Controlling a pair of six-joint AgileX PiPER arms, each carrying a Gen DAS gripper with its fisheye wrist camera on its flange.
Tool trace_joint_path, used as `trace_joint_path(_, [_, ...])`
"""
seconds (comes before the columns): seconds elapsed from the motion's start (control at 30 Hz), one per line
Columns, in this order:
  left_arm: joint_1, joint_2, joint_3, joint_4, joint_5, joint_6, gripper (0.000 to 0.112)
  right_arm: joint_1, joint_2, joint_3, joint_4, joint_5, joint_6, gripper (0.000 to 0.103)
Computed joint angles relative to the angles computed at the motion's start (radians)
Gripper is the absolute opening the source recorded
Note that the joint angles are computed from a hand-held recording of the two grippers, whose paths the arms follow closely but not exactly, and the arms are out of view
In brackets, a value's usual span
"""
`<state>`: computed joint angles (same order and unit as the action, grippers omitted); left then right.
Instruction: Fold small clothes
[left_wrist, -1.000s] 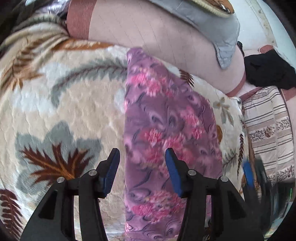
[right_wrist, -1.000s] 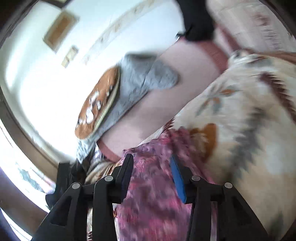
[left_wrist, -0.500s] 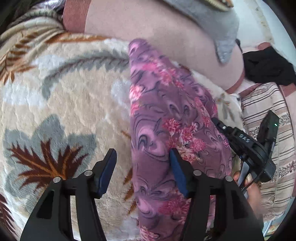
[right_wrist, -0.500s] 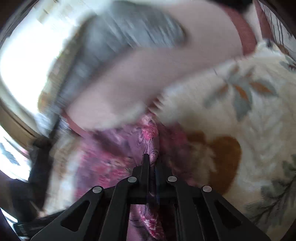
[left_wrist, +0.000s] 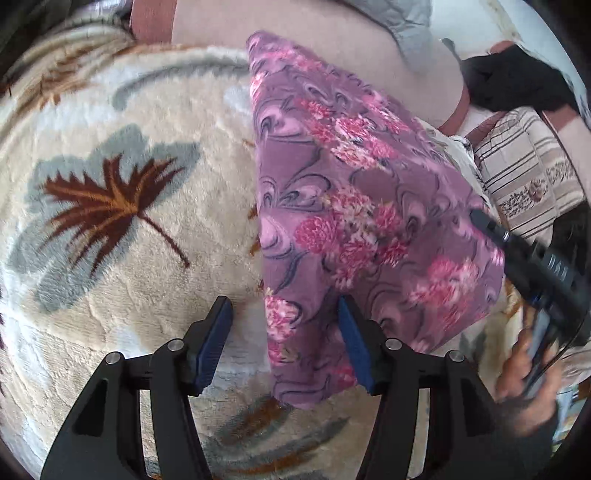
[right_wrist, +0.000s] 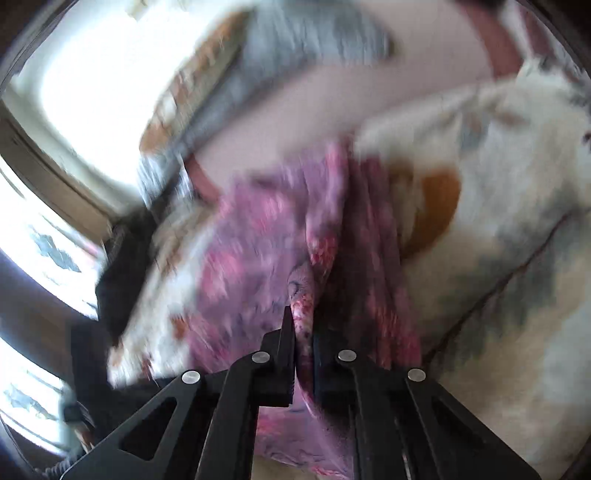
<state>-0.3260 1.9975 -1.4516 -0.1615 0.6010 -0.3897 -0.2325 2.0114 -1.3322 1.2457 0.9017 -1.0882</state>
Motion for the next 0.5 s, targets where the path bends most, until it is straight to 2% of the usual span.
trace_joint_path(0.03, [-0.010,0.011,-0.025,0.037,0.025,-0.038,0.059,0.005,0.016,-0.017,-0.033,-0.023,0.028,0.006])
trace_joint_path(0.1, [-0.025,0.025,-0.071,0.084,0.078,-0.098,0.059,0.057,0.046,-0.038,-0.175,-0.124,0.110,0.006])
trace_joint_path(0.13, [-0.026,0.023,-0.069,0.087,0.079,-0.100,0.059,0.062,0.031,-0.032,-0.202,-0.122,0.124,0.007])
trace_joint_path(0.17, [-0.032,0.017,-0.065,0.101,0.077,-0.108,0.059,0.042,0.009,-0.021,-0.190,-0.086,0.120,0.013])
trace_joint_path(0.2, [-0.038,0.014,-0.063,0.121,0.076,-0.121,0.059,0.026,-0.011,0.005,-0.144,-0.071,0.087,0.014])
trace_joint_path(0.23, [-0.046,0.016,-0.065,0.139,0.079,-0.137,0.059,0.009,-0.036,0.040,-0.116,-0.055,0.051,0.018])
trace_joint_path(0.27, [-0.049,0.020,-0.071,0.142,0.086,-0.147,0.059,0.002,-0.050,0.064,-0.102,-0.059,0.026,0.029])
trace_joint_path(0.33, [-0.048,0.018,-0.067,0.126,0.084,-0.151,0.059,-0.001,-0.078,0.126,-0.105,-0.092,-0.011,0.043])
trace_joint_path(0.4, [-0.050,0.010,-0.051,0.125,0.076,-0.161,0.059,0.012,-0.071,0.129,-0.192,-0.103,0.025,0.038])
trace_joint_path(0.47, [-0.046,0.003,-0.041,0.119,0.075,-0.163,0.059,0.015,-0.100,0.169,-0.175,-0.138,-0.041,0.005])
trace_joint_path(0.5, [-0.047,-0.006,-0.028,0.124,0.071,-0.171,0.059,0.001,-0.120,0.194,-0.113,-0.128,-0.109,0.005])
